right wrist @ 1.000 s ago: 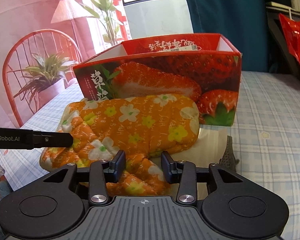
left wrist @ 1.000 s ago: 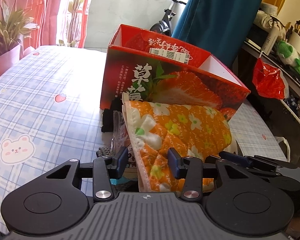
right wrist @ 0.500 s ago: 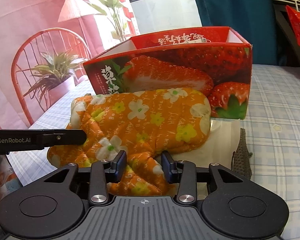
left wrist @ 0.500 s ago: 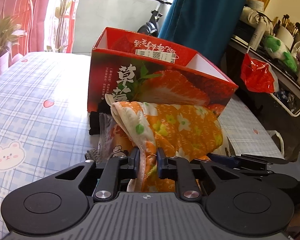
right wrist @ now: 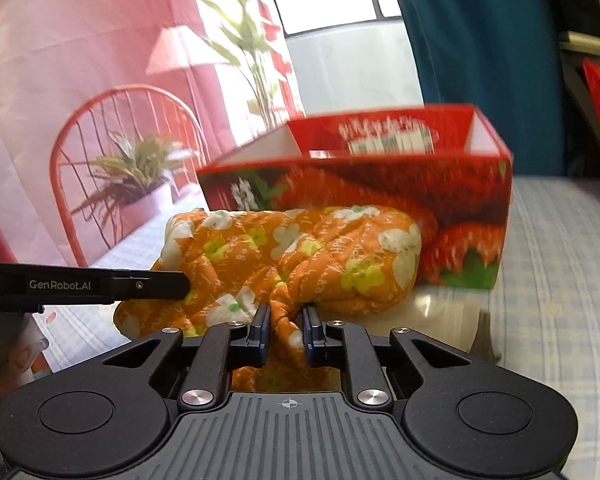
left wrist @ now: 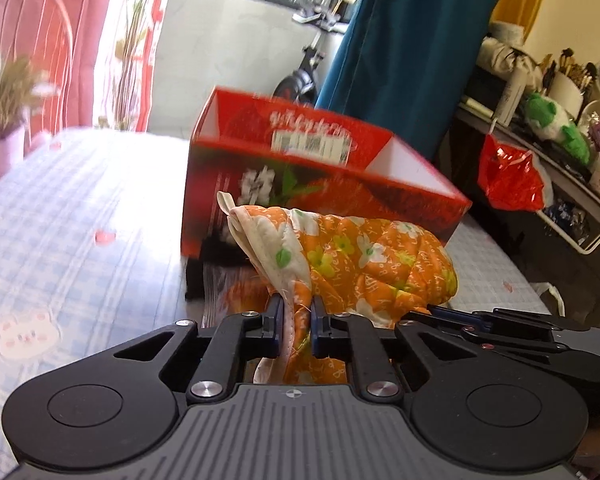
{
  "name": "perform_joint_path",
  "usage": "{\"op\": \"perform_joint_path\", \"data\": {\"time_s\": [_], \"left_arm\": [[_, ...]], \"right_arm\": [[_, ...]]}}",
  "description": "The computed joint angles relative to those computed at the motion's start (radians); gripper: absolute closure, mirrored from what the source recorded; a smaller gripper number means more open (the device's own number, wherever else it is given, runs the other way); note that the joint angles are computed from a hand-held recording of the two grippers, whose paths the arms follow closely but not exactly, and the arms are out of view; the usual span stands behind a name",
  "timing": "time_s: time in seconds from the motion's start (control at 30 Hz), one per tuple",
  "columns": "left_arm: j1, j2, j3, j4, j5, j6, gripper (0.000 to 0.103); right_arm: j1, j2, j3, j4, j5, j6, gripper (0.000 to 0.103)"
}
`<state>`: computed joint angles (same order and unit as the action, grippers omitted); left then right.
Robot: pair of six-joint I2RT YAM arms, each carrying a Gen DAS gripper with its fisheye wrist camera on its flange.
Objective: Organize soft objects
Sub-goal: 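Lift the orange floral cloth with the right tool and drop it into the box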
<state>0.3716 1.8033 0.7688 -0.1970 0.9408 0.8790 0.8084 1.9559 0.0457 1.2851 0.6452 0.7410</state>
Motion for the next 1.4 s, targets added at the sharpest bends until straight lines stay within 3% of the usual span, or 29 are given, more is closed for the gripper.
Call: {"op": "perform_joint_path", "data": {"time_s": [0.3, 0.47, 0.57, 0.77, 0.9, 1.17, 1.33, 1.4], "left_arm": [[-0.026, -0.127, 0.007, 0.034, 0.104, -0.068, 0.089], [-0.103, -0.150, 0.059, 0.095, 0.105, -0.219, 0.089], [-0.167, -0.137, 0.099, 0.171, 0.073, -0.334, 0.089], [-0.296, -0.018, 0.262, 0.244, -0.024, -0.492, 0.089], [-0.368, 0.094, 0.386, 0.248, -0.121, -0.565, 0.089], [-0.415, 0.282, 0.594, 0.165, -0.240, -0.521, 0.087], [-0.405, 0.325, 0.626, 0.167, -0.252, -0.479, 0.071], [-0.398, 0.338, 0.645, 0.160, -0.240, -0.481, 0.070]], "right_arm": [[-0.060, -0.372, -0.036, -0.177, 0.023, -0.188, 0.089], [-0.240, -0.634, 0.001, -0.387, -0.133, -0.307, 0.089], [-0.385, -0.689, 0.063, -0.482, -0.273, -0.379, 0.089], [-0.630, -0.568, 0.226, -0.538, -0.477, -0.432, 0.089], [-0.724, -0.412, 0.365, -0.575, -0.544, -0.428, 0.089], [-0.765, -0.127, 0.624, -0.682, -0.575, -0.375, 0.089], [-0.759, -0.026, 0.760, -0.818, -0.566, -0.341, 0.089], [-0.752, -0.008, 0.797, -0.868, -0.550, -0.353, 0.089]]}}
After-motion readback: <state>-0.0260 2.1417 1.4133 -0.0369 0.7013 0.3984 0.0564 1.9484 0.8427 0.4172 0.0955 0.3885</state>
